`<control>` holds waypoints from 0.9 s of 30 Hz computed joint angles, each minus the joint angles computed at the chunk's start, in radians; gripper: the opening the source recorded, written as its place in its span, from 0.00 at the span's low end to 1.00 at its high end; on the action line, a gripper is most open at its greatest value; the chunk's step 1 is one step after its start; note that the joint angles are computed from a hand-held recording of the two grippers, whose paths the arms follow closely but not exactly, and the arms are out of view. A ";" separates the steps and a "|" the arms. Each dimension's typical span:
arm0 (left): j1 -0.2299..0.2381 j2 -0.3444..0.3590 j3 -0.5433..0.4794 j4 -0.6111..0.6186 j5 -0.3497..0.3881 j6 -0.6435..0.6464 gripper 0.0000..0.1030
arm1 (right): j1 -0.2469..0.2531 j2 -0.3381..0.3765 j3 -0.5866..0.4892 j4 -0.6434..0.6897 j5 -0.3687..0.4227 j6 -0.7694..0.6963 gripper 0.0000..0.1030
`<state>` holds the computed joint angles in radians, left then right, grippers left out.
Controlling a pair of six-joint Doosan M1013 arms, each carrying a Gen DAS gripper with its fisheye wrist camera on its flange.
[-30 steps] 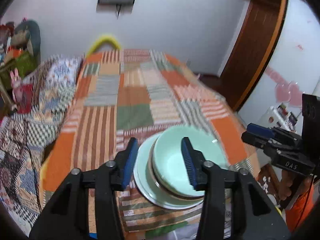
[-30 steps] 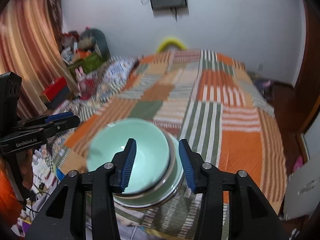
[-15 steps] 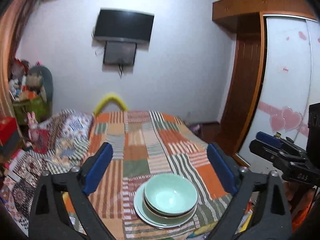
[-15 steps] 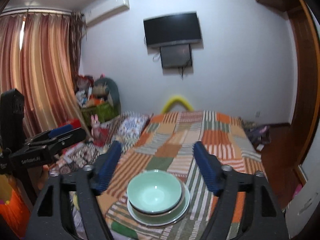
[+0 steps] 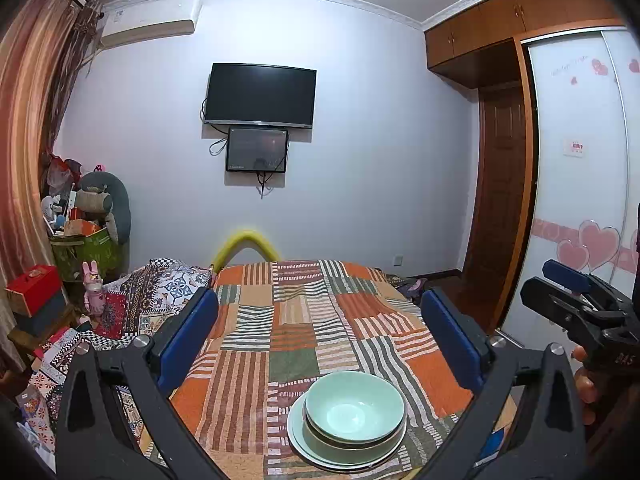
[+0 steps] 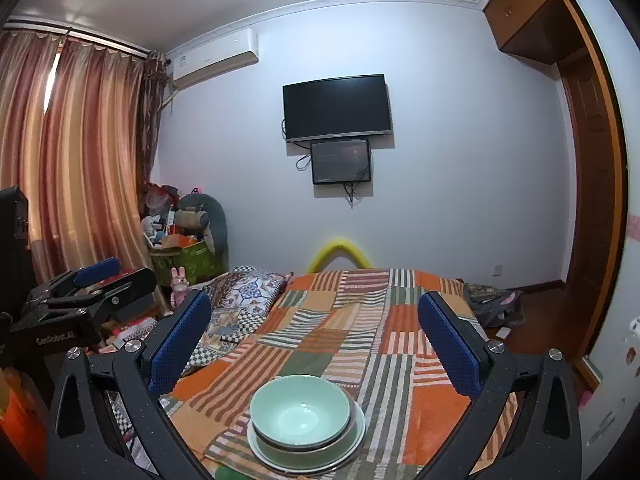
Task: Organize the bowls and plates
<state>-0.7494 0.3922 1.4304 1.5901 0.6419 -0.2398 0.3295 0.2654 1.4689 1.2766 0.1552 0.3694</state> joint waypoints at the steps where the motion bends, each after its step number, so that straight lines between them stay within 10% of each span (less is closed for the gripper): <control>1: 0.000 0.000 0.000 0.001 0.001 -0.002 1.00 | 0.000 0.002 -0.002 -0.020 0.001 0.024 1.00; 27: 0.010 0.007 0.001 -0.008 -0.013 -0.003 1.00 | 0.010 -0.011 0.010 -0.096 -0.001 0.089 1.00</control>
<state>-0.7389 0.3991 1.4311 1.5823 0.6285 -0.2430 0.3393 0.2547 1.4793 1.1803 0.1544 0.4585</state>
